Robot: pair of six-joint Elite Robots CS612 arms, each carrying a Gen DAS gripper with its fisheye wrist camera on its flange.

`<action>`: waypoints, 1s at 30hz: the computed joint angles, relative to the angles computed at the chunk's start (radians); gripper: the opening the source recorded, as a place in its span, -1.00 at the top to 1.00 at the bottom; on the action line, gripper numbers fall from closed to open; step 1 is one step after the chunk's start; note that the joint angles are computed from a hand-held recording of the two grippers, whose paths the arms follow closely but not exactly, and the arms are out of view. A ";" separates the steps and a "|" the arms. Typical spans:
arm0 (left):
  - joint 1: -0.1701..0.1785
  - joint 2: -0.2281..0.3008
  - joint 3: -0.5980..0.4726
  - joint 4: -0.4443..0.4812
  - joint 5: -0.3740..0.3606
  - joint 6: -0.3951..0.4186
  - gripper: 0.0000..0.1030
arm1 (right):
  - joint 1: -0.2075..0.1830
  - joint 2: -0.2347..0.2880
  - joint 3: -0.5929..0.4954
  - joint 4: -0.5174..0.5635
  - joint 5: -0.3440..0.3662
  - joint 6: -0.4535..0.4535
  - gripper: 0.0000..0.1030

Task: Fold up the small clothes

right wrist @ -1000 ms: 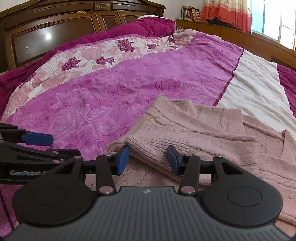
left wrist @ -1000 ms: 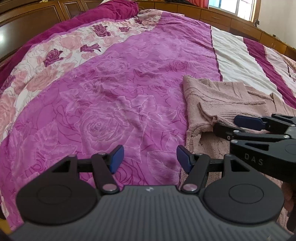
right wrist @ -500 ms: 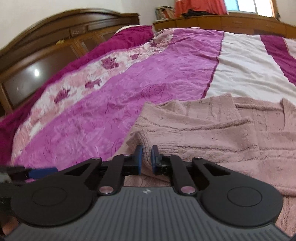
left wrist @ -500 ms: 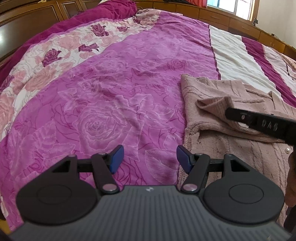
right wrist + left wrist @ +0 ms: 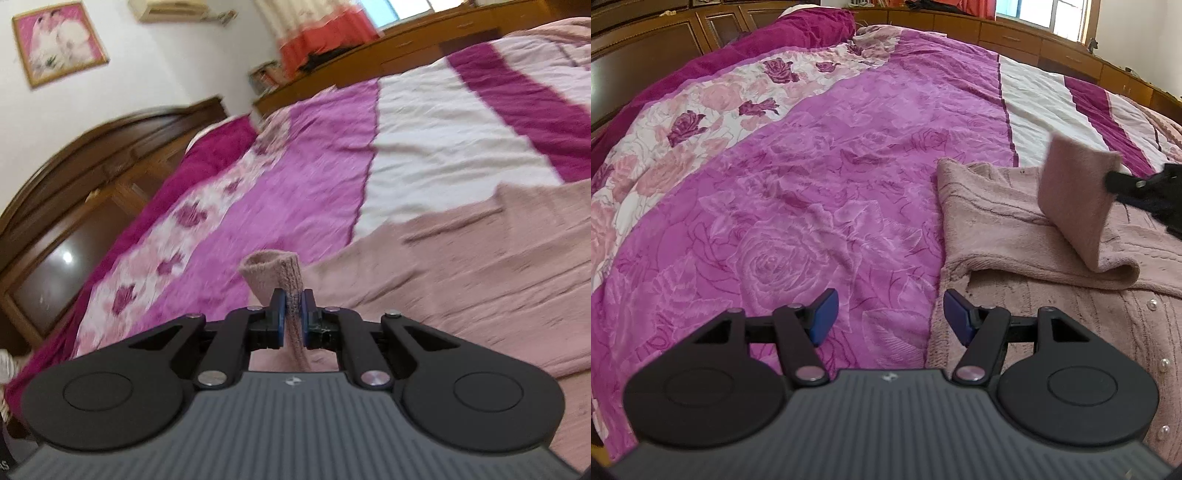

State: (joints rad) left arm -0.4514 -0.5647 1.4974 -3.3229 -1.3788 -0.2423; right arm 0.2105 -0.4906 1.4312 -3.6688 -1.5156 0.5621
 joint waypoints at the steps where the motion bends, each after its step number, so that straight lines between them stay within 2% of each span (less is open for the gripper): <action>1: -0.001 0.000 -0.001 -0.001 -0.001 0.002 -0.26 | -0.005 -0.005 0.009 -0.011 -0.008 0.003 0.84; 10: -0.012 0.001 -0.018 -0.009 -0.013 0.036 -0.26 | -0.055 -0.056 0.115 -0.095 -0.094 -0.003 0.84; 20: -0.026 0.021 -0.077 0.002 -0.033 0.096 -0.26 | -0.098 -0.093 0.218 -0.107 -0.209 -0.135 0.84; 25: -0.032 0.039 -0.114 0.034 -0.035 0.108 -0.26 | -0.119 -0.096 0.276 -0.107 -0.234 -0.098 0.84; 30: -0.042 0.063 -0.153 0.079 -0.007 0.138 -0.26 | -0.130 -0.088 0.307 -0.051 -0.218 -0.053 0.82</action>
